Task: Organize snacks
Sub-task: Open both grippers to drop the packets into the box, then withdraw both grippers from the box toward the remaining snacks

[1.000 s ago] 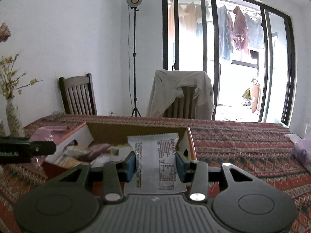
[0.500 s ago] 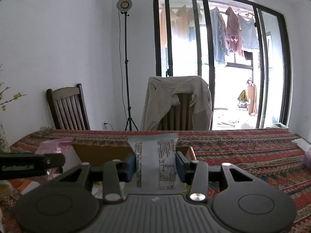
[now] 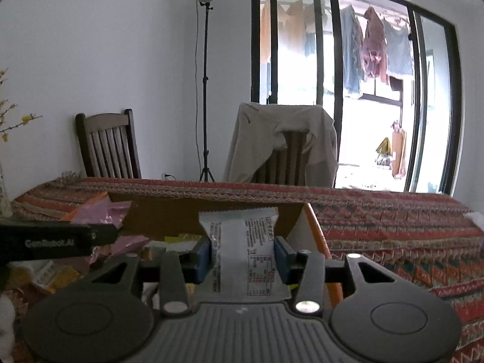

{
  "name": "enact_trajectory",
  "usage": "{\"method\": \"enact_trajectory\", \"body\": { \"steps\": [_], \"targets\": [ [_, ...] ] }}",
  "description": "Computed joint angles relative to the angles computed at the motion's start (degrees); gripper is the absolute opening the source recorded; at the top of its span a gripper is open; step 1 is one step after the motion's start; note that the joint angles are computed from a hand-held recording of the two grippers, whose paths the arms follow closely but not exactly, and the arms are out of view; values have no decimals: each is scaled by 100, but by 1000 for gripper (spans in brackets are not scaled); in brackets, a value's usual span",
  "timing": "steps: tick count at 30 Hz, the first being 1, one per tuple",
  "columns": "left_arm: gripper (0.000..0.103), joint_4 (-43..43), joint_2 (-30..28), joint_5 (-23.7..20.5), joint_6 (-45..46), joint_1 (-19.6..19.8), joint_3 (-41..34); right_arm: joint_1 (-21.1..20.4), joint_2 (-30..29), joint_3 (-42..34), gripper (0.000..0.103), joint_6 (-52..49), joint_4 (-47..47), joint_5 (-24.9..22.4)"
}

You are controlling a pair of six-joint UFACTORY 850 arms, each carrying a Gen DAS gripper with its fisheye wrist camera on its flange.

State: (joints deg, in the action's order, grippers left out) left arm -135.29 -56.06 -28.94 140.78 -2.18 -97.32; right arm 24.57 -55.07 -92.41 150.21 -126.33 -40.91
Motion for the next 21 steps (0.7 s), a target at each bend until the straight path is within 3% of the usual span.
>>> {"method": "enact_trajectory", "body": {
  "steps": [1,2,3,5,11,21],
  "targets": [
    [90,-155,25,-54,109,7,46,3,9,23,66,35,-1,-56],
    [97,-344,32,-111,231,15,76,7,24,62,74,105,-36,-124],
    [103,-602,59,-191,408,18,148,5,40,98,89,183,-78,-165],
    [103,-873,77,-222,565,18,194,-3,41,113,103,242,-65,-184],
    [103,-690,40,-37,226,35,88,-30,7,26,103,58,237,-73],
    [103,-533,205,-180,57,45,254,-27,60,59,103,-3,247,-128]
  ]
}}
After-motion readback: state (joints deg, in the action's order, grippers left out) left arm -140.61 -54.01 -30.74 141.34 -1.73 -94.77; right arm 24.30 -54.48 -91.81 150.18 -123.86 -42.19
